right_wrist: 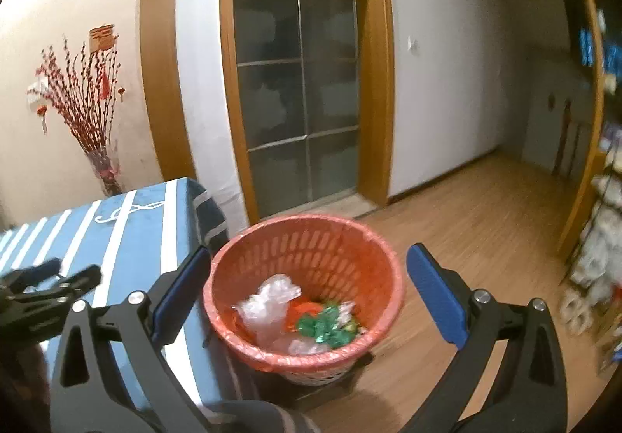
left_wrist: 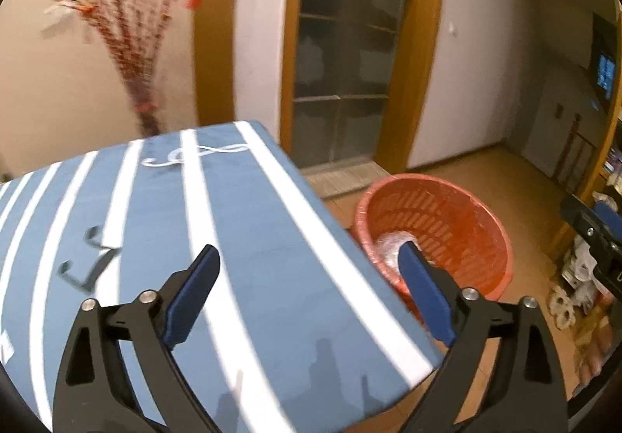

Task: Collect trash

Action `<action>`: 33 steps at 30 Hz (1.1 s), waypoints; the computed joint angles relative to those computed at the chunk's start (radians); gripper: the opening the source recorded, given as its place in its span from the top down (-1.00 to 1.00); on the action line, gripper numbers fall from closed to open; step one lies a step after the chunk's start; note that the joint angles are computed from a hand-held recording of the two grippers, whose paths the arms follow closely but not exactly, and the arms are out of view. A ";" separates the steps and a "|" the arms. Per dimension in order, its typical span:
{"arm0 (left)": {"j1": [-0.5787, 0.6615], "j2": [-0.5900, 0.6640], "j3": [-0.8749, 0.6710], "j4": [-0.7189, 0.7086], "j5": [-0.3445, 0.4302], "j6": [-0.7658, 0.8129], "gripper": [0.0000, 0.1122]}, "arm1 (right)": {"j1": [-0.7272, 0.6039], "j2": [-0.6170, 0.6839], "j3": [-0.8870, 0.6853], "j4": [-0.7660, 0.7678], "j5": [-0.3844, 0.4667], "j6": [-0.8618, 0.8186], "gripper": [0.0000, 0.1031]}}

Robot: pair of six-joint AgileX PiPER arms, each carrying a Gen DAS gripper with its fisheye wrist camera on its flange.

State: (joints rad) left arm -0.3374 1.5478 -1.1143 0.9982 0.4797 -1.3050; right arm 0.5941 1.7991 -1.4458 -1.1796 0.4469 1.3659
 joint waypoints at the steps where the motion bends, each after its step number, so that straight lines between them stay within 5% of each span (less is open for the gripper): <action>1: -0.019 -0.033 0.039 0.060 0.023 -0.076 -0.69 | 0.031 -0.017 0.027 -0.088 0.043 0.077 -0.92; 6: -0.115 -0.148 0.169 0.226 0.180 -0.310 -0.76 | 0.160 -0.088 0.146 -0.311 0.200 0.276 -0.92; 22: -0.472 -0.353 0.456 0.378 0.629 -0.650 -0.78 | 0.400 -0.244 0.373 -0.307 0.368 0.436 -0.92; 33: -0.567 -0.339 0.501 0.319 0.729 -0.713 -0.79 | 0.512 -0.243 0.444 -0.307 0.514 0.525 -0.91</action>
